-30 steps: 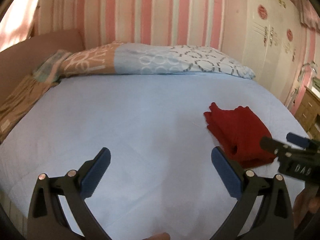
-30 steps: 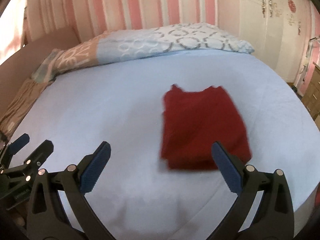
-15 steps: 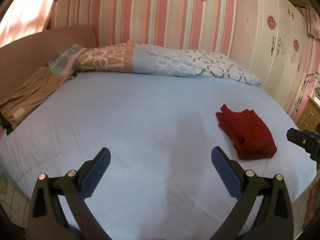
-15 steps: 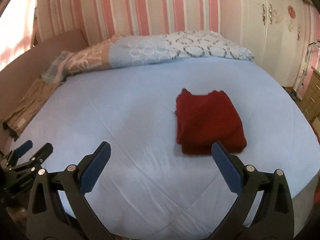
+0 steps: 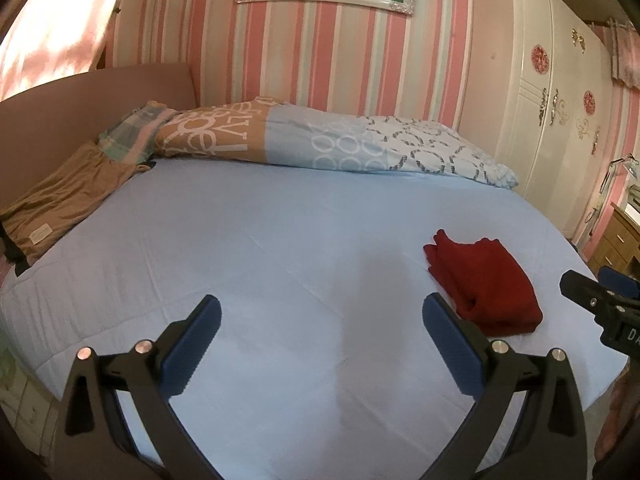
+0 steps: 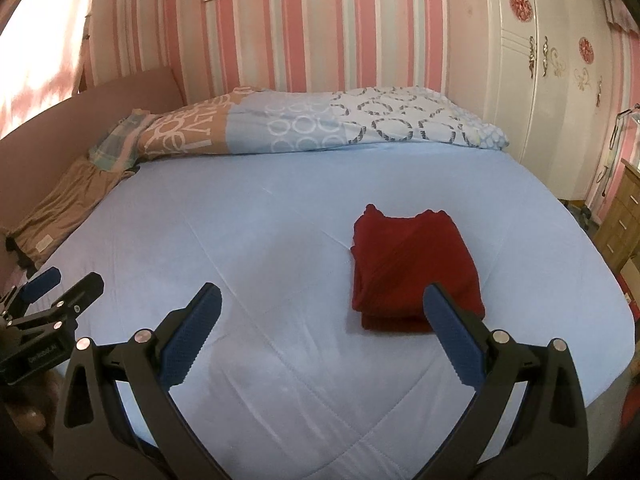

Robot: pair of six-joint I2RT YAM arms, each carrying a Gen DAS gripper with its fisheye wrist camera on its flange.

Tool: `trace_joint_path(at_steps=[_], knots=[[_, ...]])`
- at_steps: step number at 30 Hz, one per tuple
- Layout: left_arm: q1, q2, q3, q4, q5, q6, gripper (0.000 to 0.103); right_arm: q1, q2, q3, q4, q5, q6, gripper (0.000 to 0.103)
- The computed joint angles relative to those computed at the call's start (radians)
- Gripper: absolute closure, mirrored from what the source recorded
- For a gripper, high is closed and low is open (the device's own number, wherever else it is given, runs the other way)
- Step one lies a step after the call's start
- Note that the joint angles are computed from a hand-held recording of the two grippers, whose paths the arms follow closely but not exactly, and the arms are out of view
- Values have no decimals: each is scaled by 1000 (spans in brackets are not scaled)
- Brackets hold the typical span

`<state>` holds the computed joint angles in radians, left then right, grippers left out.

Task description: Fold small clothes

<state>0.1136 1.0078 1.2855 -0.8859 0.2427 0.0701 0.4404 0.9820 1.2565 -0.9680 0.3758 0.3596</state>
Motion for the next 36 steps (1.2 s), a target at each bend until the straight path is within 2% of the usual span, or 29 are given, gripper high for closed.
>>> trace_joint_path(at_steps=[17, 36], knots=[[-21, -27, -24, 5, -26, -23, 2, -36, -22, -27, 14, -53, 6, 3], [-32, -43, -57, 26, -48, -33, 2, -28, -16, -33, 10, -42, 17, 3]])
